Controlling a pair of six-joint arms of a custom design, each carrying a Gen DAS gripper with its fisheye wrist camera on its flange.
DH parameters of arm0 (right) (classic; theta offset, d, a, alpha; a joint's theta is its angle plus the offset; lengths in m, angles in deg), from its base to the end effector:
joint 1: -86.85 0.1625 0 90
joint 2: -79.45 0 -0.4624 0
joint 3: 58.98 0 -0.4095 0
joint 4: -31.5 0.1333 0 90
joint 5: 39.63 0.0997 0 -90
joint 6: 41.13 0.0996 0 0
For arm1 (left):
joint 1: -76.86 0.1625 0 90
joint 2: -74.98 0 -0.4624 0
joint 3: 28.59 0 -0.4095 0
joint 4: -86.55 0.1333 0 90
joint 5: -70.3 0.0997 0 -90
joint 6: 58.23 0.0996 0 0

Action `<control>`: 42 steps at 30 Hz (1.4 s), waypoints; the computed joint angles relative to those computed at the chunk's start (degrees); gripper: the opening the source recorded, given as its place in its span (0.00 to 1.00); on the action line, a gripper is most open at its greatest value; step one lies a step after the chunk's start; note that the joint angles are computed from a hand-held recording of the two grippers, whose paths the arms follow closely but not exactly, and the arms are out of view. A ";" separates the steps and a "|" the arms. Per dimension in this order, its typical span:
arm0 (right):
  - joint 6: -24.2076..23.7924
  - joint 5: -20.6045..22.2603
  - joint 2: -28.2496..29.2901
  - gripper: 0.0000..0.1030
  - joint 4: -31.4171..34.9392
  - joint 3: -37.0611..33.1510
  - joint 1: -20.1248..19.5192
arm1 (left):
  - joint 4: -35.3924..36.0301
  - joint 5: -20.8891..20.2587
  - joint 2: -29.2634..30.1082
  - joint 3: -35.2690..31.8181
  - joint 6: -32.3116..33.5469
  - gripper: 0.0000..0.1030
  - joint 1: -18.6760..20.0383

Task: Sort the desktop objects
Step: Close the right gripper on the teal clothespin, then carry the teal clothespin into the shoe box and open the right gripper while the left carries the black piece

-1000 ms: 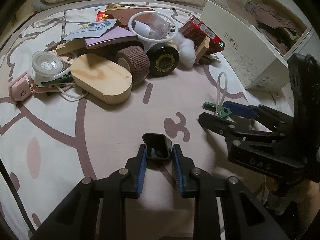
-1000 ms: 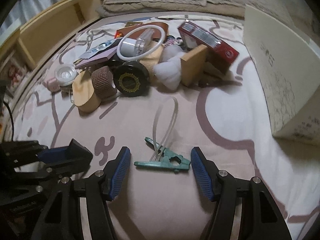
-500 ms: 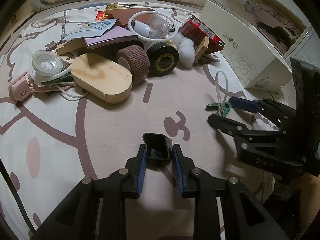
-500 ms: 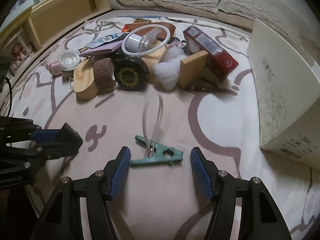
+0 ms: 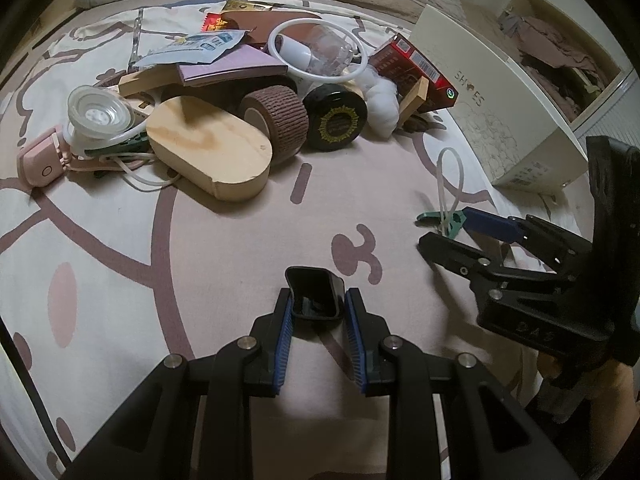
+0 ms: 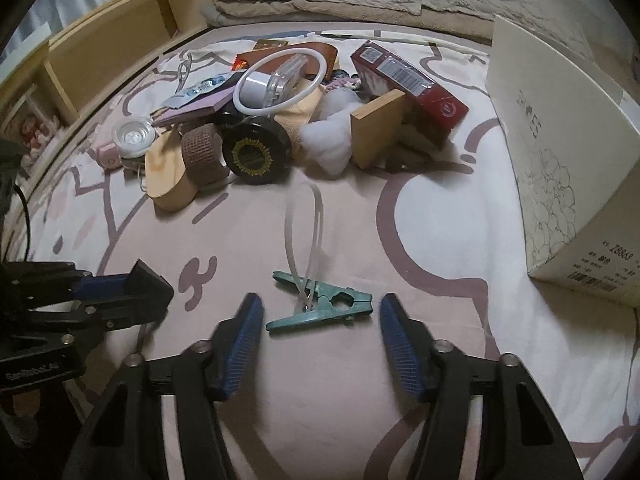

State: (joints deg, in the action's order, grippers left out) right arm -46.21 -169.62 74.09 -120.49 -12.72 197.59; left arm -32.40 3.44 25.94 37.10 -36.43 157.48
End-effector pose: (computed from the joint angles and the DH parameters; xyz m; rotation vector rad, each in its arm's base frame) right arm 0.3801 -0.8081 -0.0977 0.3842 -2.4159 0.5711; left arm 0.0377 -0.8296 0.3261 0.6705 2.6253 -0.2302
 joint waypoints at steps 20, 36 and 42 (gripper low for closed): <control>-3.61 -2.57 2.00 0.51 -3.29 -1.50 0.49 | 1.04 -1.79 0.67 -1.23 -4.36 0.35 0.37; -5.85 -0.63 0.28 0.51 -12.16 2.18 0.49 | -4.18 0.45 0.63 0.10 -2.25 0.25 0.11; -7.11 0.36 -0.27 0.51 -16.01 2.99 0.68 | -6.19 -2.50 -0.02 0.47 -1.52 0.25 0.07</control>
State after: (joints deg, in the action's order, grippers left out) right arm -53.32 -169.25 73.83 -136.50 -9.72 198.27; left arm -38.59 0.94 25.92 37.57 -37.95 157.54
